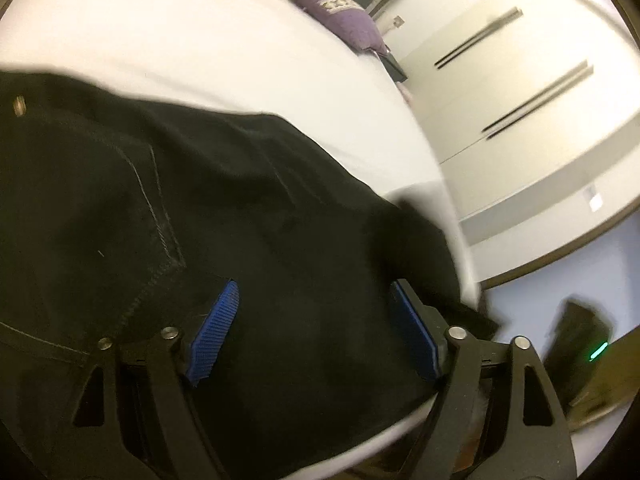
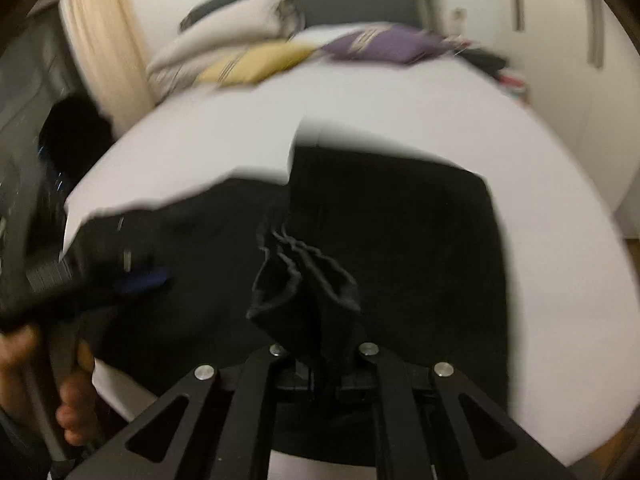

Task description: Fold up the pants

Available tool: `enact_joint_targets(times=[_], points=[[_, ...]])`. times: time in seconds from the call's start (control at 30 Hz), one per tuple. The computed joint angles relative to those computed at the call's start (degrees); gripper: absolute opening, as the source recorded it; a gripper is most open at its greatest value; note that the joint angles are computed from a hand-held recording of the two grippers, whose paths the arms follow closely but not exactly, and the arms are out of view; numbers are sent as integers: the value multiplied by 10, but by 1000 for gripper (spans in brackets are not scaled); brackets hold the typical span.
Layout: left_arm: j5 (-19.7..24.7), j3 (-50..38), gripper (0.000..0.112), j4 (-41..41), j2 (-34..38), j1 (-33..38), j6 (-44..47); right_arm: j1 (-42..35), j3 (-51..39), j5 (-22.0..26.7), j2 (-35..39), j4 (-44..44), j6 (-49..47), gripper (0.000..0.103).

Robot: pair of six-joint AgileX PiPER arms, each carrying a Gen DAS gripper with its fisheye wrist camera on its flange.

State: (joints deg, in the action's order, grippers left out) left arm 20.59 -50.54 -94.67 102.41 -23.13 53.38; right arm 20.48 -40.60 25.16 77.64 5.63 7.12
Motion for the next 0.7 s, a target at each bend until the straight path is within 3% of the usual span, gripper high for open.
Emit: enact_joint_targets(times=[0.1, 0.2, 0.3, 0.43, 0.57, 0.7], points=[[66, -9, 93, -38, 25, 28, 19, 26, 12, -22, 13, -43, 59, 7], [112, -51, 95, 3, 59, 42, -37, 22, 29, -29, -19, -43, 63, 7], [160, -100, 95, 13, 92, 39, -60, 48, 42, -37, -48, -137, 153, 7], [176, -182, 97, 109, 129, 22, -166, 117, 46, -10, -77, -301, 306, 7], [197, -235, 97, 158, 159, 16, -227, 140, 49, 7, -97, -349, 341, 7], [231, -256, 95, 128, 184, 29, -213, 153, 46, 22, -104, -360, 352, 7]])
